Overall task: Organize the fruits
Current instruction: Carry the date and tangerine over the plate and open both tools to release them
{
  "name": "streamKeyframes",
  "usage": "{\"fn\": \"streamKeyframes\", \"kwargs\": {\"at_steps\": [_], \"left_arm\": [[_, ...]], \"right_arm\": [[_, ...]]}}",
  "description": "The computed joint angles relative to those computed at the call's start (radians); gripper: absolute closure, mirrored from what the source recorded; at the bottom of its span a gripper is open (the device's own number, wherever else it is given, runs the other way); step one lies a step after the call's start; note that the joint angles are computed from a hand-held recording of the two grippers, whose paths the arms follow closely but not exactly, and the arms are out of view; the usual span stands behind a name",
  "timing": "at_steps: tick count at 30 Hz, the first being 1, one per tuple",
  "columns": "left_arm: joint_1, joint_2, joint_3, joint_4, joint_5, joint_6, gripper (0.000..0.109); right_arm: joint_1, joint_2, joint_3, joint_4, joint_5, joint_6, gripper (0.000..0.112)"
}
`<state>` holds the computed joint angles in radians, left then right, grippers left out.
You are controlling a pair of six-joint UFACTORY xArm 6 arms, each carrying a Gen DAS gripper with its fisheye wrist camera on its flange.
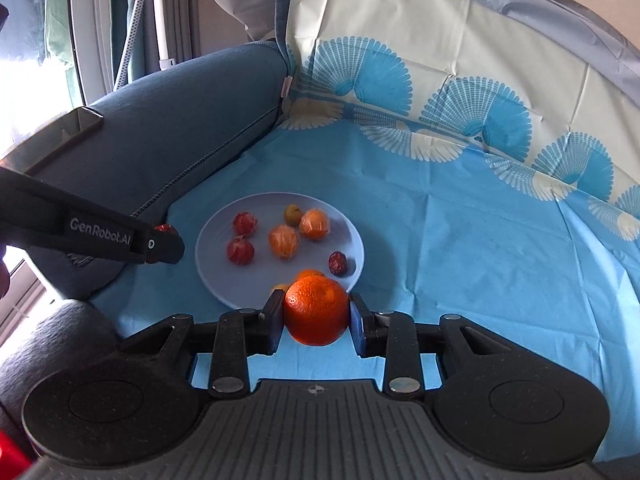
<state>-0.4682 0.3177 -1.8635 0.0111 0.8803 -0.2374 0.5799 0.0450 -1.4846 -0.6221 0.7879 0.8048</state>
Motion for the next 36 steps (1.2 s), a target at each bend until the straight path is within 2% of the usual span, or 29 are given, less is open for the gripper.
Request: {"fn": "streamKeyframes", "kwargs": {"at_steps": [3, 7, 14, 19, 21, 22, 23, 24, 25, 26, 28, 30, 33, 36], "left_arm": [[0.005, 0.095, -0.096, 0.009, 0.011, 0.002, 0.086], [0.008, 0.236, -0.271, 0.009, 0.084, 0.009, 0.086], [0.015, 0.406, -0.484, 0.015, 0.149, 0.023, 0.086], [0.02, 0.47, -0.573, 0.023, 0.172, 0.028, 0.086], [0.023, 0.457, -0.541, 0.018, 0.124, 0.036, 0.085], [0.023, 0.428, -0.483, 0.026, 0.064, 0.038, 0.083], [0.024, 0.403, -0.433, 0.033, 0.009, 0.044, 0.06], [0.024, 0.392, -0.413, 0.047, -0.018, 0.042, 0.022], [0.023, 0.384, -0.406, 0.076, -0.025, 0.021, 0.009], [0.022, 0.351, -0.357, 0.114, -0.061, -0.022, 0.006], [0.026, 0.267, -0.237, 0.113, -0.131, -0.031, 0.006], [0.025, 0.214, -0.188, 0.115, -0.09, -0.023, 0.006], [0.02, 0.111, -0.07, 0.122, -0.045, -0.027, 0.006], [0.01, 0.024, 0.014, 0.129, 0.01, -0.043, 0.006]], "right_arm": [[-0.034, 0.07, -0.044, 0.015, -0.029, -0.035, 0.078], [-0.069, 0.158, -0.106, 0.046, -0.055, -0.079, 0.078], [-0.11, 0.274, -0.203, 0.091, -0.098, -0.14, 0.078], [-0.123, 0.314, -0.232, 0.112, -0.124, -0.197, 0.078], [-0.123, 0.335, -0.254, 0.12, -0.123, -0.219, 0.078], [-0.123, 0.345, -0.266, 0.118, -0.123, -0.224, 0.077], [-0.124, 0.353, -0.272, 0.115, -0.134, -0.233, 0.077], [-0.125, 0.356, -0.273, 0.11, -0.148, -0.248, 0.076], [-0.125, 0.359, -0.274, 0.104, -0.151, -0.262, 0.074], [-0.123, 0.367, -0.29, 0.12, -0.136, -0.293, 0.069], [-0.115, 0.372, -0.323, 0.12, -0.087, -0.292, 0.036], [-0.106, 0.322, -0.275, 0.086, -0.082, -0.236, 0.022], [-0.082, 0.214, -0.168, 0.088, -0.054, -0.206, 0.014], [-0.04, 0.123, -0.088, 0.094, 0.001, -0.176, 0.013]]}}
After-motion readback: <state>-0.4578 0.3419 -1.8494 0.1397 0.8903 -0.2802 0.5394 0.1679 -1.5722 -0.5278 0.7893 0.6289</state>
